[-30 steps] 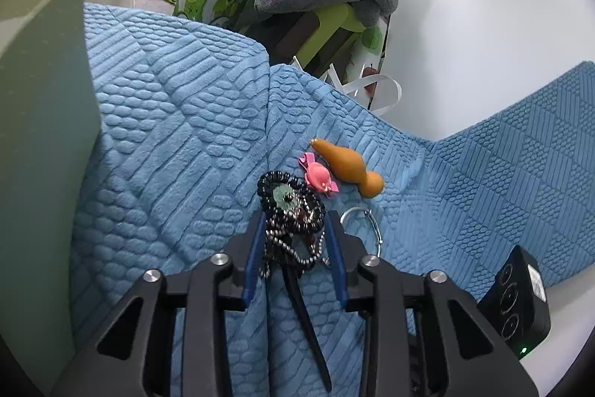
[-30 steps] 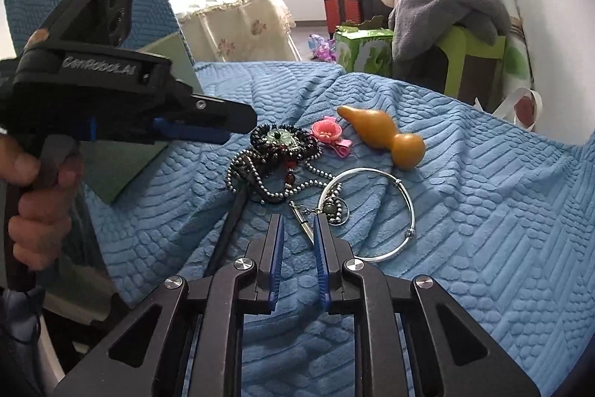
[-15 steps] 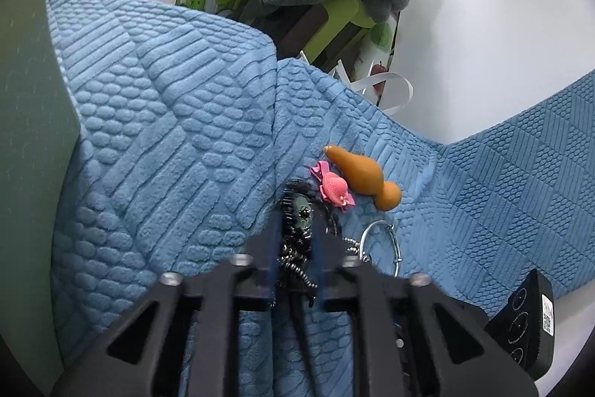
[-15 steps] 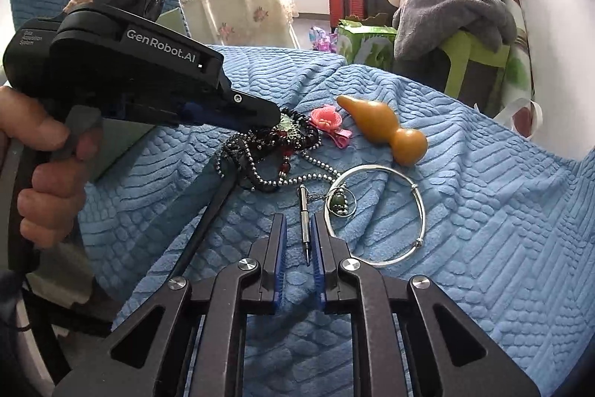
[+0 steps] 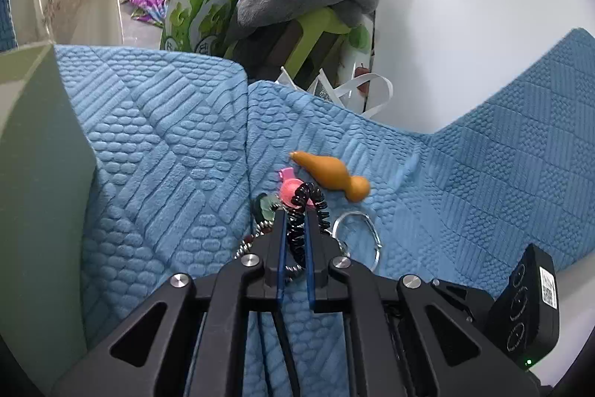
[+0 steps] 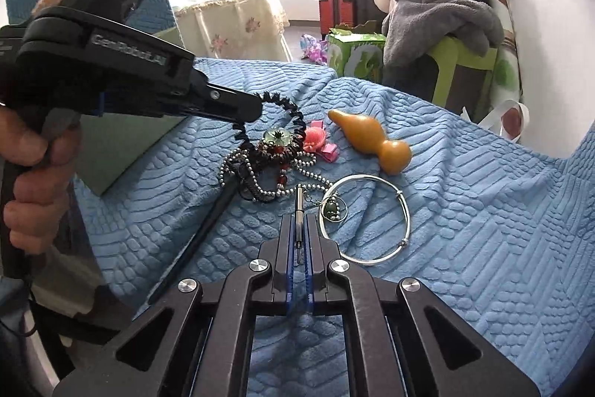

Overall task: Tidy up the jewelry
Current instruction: 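Grasp the black beaded bracelet with the left tool while the right tool grasps the small silver pin, then carry the beaded bracelet and silver pin into the box while both tools open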

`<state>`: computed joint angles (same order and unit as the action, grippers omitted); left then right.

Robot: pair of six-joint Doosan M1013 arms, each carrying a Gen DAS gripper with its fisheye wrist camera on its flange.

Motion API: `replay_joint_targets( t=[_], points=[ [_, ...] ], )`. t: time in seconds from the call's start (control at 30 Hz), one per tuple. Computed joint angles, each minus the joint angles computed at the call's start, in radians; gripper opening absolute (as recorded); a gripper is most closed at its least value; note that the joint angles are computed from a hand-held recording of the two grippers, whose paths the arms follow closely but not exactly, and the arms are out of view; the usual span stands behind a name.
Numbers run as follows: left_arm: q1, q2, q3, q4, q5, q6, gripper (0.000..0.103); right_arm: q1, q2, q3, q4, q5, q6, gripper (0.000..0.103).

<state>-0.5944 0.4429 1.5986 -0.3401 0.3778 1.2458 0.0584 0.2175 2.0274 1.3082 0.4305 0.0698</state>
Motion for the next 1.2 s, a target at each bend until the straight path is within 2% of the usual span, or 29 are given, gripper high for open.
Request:
replay_joint_targets(
  t=[0.23,0.3,0.43,0.67,0.73,0.8,1.0,1.13,1.2],
  points=[
    [-0.021,-0.046,0.044,0.103,-0.006,-0.083,0.008,-0.01,-0.045,0.031,0.005,0.003,0.036,0.003],
    [-0.022,-0.059,0.059,0.099,-0.006,-0.081,0.008,-0.008,-0.057,0.038,-0.006,-0.007,0.065,0.003],
    [-0.034,-0.084,0.084,0.175,-0.004,-0.145,0.008,-0.002,-0.076,0.045,-0.051,-0.022,0.148,0.003],
    [-0.046,-0.119,0.126,0.237,-0.008,-0.206,0.008,0.01,-0.099,0.054,-0.214,-0.035,0.403,0.003],
    [-0.052,-0.127,0.137,0.289,-0.006,-0.246,0.008,0.019,-0.106,0.058,-0.294,-0.049,0.498,0.003],
    [-0.052,-0.134,0.149,0.288,-0.008,-0.243,0.008,0.029,-0.113,0.061,-0.392,-0.064,0.61,0.003],
    [-0.057,-0.149,0.18,0.355,-0.003,-0.303,0.008,0.04,-0.132,0.066,-0.522,-0.072,0.815,0.003],
    [-0.069,-0.154,0.195,0.459,-0.008,-0.371,0.008,0.052,-0.14,0.063,-0.611,-0.068,0.943,0.003],
    [-0.068,-0.152,0.197,0.45,-0.008,-0.359,0.008,0.06,-0.148,0.065,-0.646,-0.068,0.995,0.003]
  ],
)
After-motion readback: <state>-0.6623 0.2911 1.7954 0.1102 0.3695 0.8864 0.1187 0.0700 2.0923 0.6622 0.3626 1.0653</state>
